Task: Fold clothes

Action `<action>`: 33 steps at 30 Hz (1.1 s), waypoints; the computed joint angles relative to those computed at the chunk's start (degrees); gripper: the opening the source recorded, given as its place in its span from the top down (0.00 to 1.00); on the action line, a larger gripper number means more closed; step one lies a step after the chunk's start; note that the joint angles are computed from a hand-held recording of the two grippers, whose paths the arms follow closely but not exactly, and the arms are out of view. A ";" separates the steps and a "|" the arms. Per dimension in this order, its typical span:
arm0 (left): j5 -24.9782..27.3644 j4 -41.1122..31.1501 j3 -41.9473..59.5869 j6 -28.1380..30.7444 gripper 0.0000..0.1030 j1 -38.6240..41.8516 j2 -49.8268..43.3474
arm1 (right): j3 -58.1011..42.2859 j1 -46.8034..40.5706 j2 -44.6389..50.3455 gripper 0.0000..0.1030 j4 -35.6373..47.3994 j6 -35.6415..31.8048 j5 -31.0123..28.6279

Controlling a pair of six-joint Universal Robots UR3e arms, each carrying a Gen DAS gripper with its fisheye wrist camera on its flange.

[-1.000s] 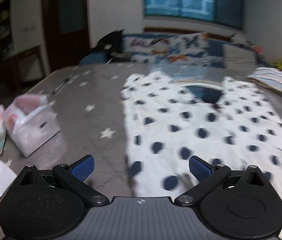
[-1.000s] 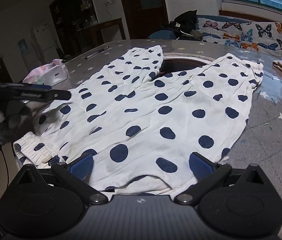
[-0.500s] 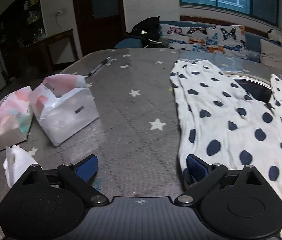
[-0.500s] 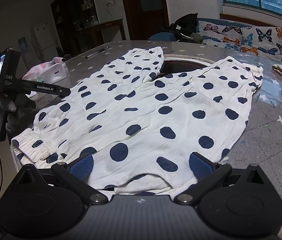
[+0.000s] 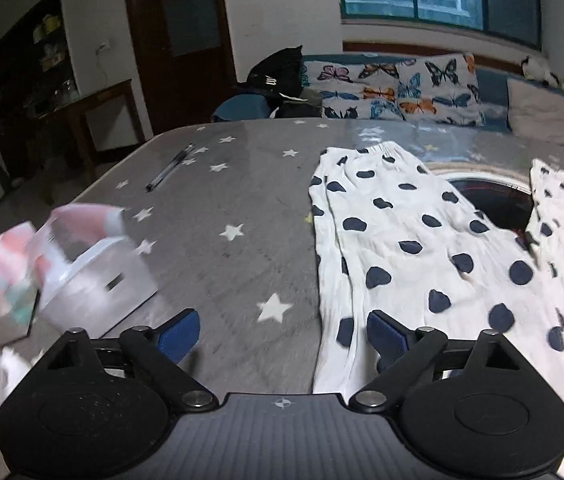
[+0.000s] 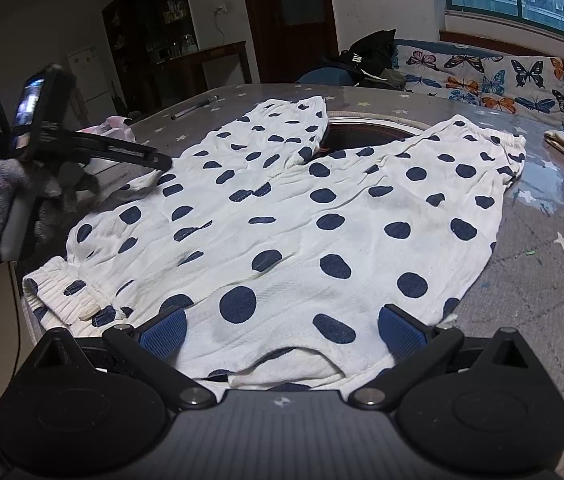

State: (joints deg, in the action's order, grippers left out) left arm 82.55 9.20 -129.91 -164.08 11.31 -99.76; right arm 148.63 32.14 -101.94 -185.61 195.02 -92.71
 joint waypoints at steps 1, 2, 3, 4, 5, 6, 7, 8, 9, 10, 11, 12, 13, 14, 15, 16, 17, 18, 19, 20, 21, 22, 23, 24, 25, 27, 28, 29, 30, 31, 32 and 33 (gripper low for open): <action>0.83 -0.33 1.25 -0.02 0.17 -0.60 -1.34 | 0.11 -0.08 0.05 0.00 -0.25 0.08 0.09; 1.00 0.11 1.92 -0.27 0.17 -0.72 -2.45 | 0.22 -0.14 0.03 0.00 -0.44 0.15 0.15; 0.74 0.31 2.33 -0.46 0.17 -0.52 -3.02 | 0.36 -0.16 0.10 0.00 -0.72 0.20 0.16; 0.78 0.31 2.51 -0.54 0.17 -0.37 -3.19 | 0.46 -0.10 0.21 0.00 -1.00 0.24 0.09; 0.88 0.27 2.69 -0.61 0.17 -0.24 -3.34 | 0.51 -0.01 0.35 0.00 -1.26 0.26 -0.01; 0.80 0.19 2.65 -0.63 0.17 0.06 -3.28 | 0.52 0.04 0.44 0.00 -1.36 0.25 -0.06; 1.13 0.38 2.65 -0.66 0.17 0.25 -3.37 | 0.53 -0.01 0.47 0.00 -1.40 0.22 -0.01; 1.44 0.82 2.67 -0.63 0.17 0.41 -3.64 | 0.60 -0.14 0.43 0.00 -1.47 0.22 0.13; 0.99 1.21 2.53 -0.37 0.16 0.94 -3.90 | 0.75 -0.29 0.32 0.00 -1.59 0.20 0.30; 0.74 1.46 2.51 -0.19 0.16 1.22 -4.08 | 0.86 -0.36 0.27 0.00 -1.68 0.21 0.37; 0.53 1.68 2.51 -0.03 0.16 1.46 -4.24 | 0.96 -0.40 0.24 0.00 -1.78 0.19 0.38; 0.70 1.88 2.45 0.01 0.16 1.34 -4.24 | 1.00 -0.40 0.26 0.00 -1.83 0.19 0.35; 0.81 1.30 2.77 -0.16 0.16 1.21 -4.15 | 0.95 -0.35 0.32 0.00 -1.82 0.21 0.26; -0.02 -0.03 3.02 -0.23 0.16 1.54 -3.53 | 0.92 -0.20 0.45 0.00 -1.91 0.32 0.08; -0.96 -0.97 3.09 -0.42 0.17 1.91 -2.94 | 0.96 -0.06 0.56 0.00 -2.08 0.44 -0.08; -1.89 -1.82 3.14 -0.62 0.18 2.27 -2.37 | 1.02 -0.01 0.60 0.00 -2.19 0.51 -0.15; -2.81 -2.68 3.20 -0.82 0.18 2.64 -1.81 | 1.07 0.04 0.63 0.00 -2.28 0.56 -0.21; -2.50 -2.09 3.15 -0.60 0.18 2.48 -1.90 | 1.07 0.04 0.63 0.00 -2.28 0.56 -0.21; -1.47 -1.36 3.45 -0.32 0.18 1.98 -2.54 | 1.00 0.05 0.66 0.00 -2.23 0.58 -0.25; -0.02 -1.29 4.09 -0.09 0.18 1.35 -3.34 | 0.85 0.10 0.70 0.00 -2.06 0.56 -0.31; 0.87 -2.05 4.95 -0.17 0.18 0.99 -3.82 | 0.57 0.24 0.76 0.00 -1.74 0.53 -0.46; 0.56 -2.69 4.96 -0.12 0.18 1.16 -3.38 | 0.45 0.29 0.78 0.00 -1.60 0.55 -0.52; -0.16 -3.07 4.48 0.19 0.18 1.39 -2.53 | 0.43 0.27 0.77 0.00 -1.59 0.64 -0.52; -1.16 -3.21 3.51 0.67 0.18 1.64 -1.19 | 0.43 0.25 0.75 0.00 -1.60 0.73 -0.52; -2.20 -3.38 2.50 1.18 0.18 1.90 0.24 | 0.52 0.03 0.66 0.00 -1.72 1.02 -0.28; -7.49 -5.35 -1.46 3.71 0.18 3.60 5.78 | 1.09 -1.66 -0.81 0.00 -1.13 1.64 1.63; -10.28 -6.83 -3.34 5.11 0.18 4.56 8.80 | 1.56 -2.89 -2.10 0.00 -0.58 2.22 2.85; -13.68 -8.80 -5.81 7.59 0.18 5.65 12.47 | 2.07 -4.08 -3.41 0.00 -0.08 3.07 3.77; -17.18 -11.51 -8.18 10.40 0.17 6.85 16.51 | 2.56 -5.12 -5.05 0.00 0.74 3.67 4.06; -20.67 -14.99 -10.31 13.39 0.17 8.08 20.82 | 3.06 -6.21 -7.14 0.00 1.89 4.03 3.98; -24.41 -19.39 -12.76 17.28 0.17 9.52 25.88 | 3.52 -7.35 -9.31 0.00 3.16 4.35 3.96; -28.12 -25.18 -14.89 21.65 0.17 11.05 31.53 | 3.83 -8.43 -11.54 0.00 4.71 4.54 3.85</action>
